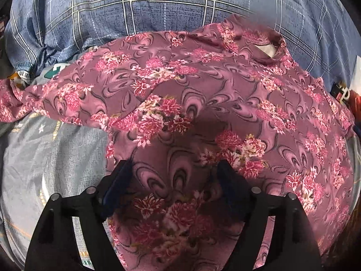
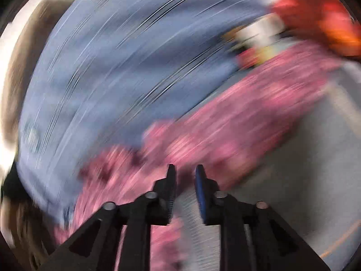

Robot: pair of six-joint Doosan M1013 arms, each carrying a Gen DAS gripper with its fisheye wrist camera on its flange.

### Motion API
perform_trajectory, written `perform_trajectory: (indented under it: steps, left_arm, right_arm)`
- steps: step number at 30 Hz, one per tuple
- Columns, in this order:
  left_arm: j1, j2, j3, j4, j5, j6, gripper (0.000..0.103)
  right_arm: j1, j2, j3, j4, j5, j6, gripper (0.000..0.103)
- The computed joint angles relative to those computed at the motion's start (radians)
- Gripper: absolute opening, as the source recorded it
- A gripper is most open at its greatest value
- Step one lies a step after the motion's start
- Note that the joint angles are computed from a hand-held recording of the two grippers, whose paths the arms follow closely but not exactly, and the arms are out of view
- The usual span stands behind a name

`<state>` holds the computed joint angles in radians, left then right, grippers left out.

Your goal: Fold small clothes

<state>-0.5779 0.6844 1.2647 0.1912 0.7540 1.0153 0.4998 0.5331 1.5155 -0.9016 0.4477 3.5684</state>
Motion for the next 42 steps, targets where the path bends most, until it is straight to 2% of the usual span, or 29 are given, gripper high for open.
perform_trajectory:
  steps: [2, 4, 6, 9, 11, 12, 14, 15, 16, 17, 18, 20, 23, 24, 27, 30, 33, 35, 36, 38, 42]
  left_arm:
    - [0.002, 0.000, 0.001, -0.012, -0.004, 0.001, 0.084]
    - [-0.004, 0.001, 0.002, 0.014, -0.004, -0.014, 0.086]
    - [-0.010, 0.002, 0.004, 0.037, -0.012, -0.037, 0.090]
    - [-0.014, 0.005, 0.008, 0.057, -0.032, -0.063, 0.093]
    - [-0.017, 0.005, 0.011, 0.075, -0.040, -0.077, 0.095]
    - [-0.017, 0.006, 0.011, 0.078, -0.042, -0.078, 0.095]
    - [-0.015, 0.005, 0.013, 0.074, -0.047, -0.074, 0.097]
    - [-0.015, 0.006, 0.013, 0.075, -0.048, -0.074, 0.098]
    - [-0.016, 0.005, 0.014, 0.078, -0.050, -0.077, 0.098]
    - [-0.016, 0.006, 0.014, 0.081, -0.050, -0.078, 0.100]
    - [-0.017, 0.007, 0.012, 0.083, -0.050, -0.080, 0.101]
    - [-0.016, 0.011, 0.005, 0.077, -0.041, -0.080, 0.102]
    - [-0.012, 0.020, -0.024, 0.046, 0.005, -0.064, 0.101]
    - [-0.008, 0.023, -0.037, 0.016, 0.019, -0.046, 0.097]
    - [0.001, 0.015, -0.042, -0.066, -0.018, 0.004, 0.094]
    - [-0.003, 0.018, -0.059, -0.069, -0.047, 0.001, 0.094]
    - [-0.004, 0.053, -0.109, -0.098, -0.010, 0.018, 0.094]
    - [-0.005, 0.084, -0.147, -0.097, 0.037, 0.014, 0.094]
    - [-0.015, 0.088, -0.149, -0.035, 0.033, -0.013, 0.095]
    - [-0.021, 0.096, -0.161, -0.007, 0.048, -0.009, 0.095]
    - [-0.013, 0.092, -0.157, -0.052, 0.032, 0.019, 0.095]
  right_arm:
    - [-0.033, -0.041, 0.062, -0.051, 0.065, 0.121, 0.028]
    - [-0.079, -0.069, 0.118, -0.035, 0.091, 0.180, 0.030]
    - [-0.121, -0.076, 0.151, -0.018, 0.066, 0.222, 0.036]
    - [-0.155, -0.046, 0.144, -0.017, -0.005, 0.242, 0.037]
    - [-0.155, -0.021, 0.115, -0.054, 0.036, 0.257, 0.037]
    - [-0.158, -0.013, 0.107, -0.089, 0.045, 0.280, 0.043]
    - [-0.167, 0.011, 0.080, -0.128, 0.039, 0.296, 0.049]
    - [-0.168, 0.018, 0.055, -0.102, 0.065, 0.246, 0.048]
    - [-0.171, 0.023, 0.023, -0.042, 0.092, 0.149, 0.043]
    - [-0.168, 0.039, -0.016, 0.024, 0.131, 0.034, 0.019]
    - [-0.166, 0.051, -0.048, 0.069, 0.165, -0.067, 0.009]
    - [-0.156, 0.048, -0.069, 0.045, 0.202, -0.125, 0.009]
    - [-0.145, 0.005, -0.050, -0.081, 0.211, -0.065, 0.009]
    - [-0.143, -0.008, -0.047, -0.123, 0.228, -0.048, 0.009]
    - [-0.143, -0.037, -0.056, -0.193, 0.300, -0.081, 0.009]
    - [-0.156, -0.045, -0.070, -0.154, 0.326, -0.164, 0.008]
    - [-0.159, -0.027, -0.092, -0.115, 0.347, -0.209, 0.008]
    - [-0.151, -0.048, -0.058, -0.111, 0.333, -0.185, 0.009]
    - [-0.148, -0.048, -0.055, -0.104, 0.333, -0.185, 0.009]
    - [-0.141, -0.044, -0.057, -0.092, 0.335, -0.203, 0.009]
    - [-0.125, -0.031, -0.081, -0.077, 0.328, -0.235, 0.009]
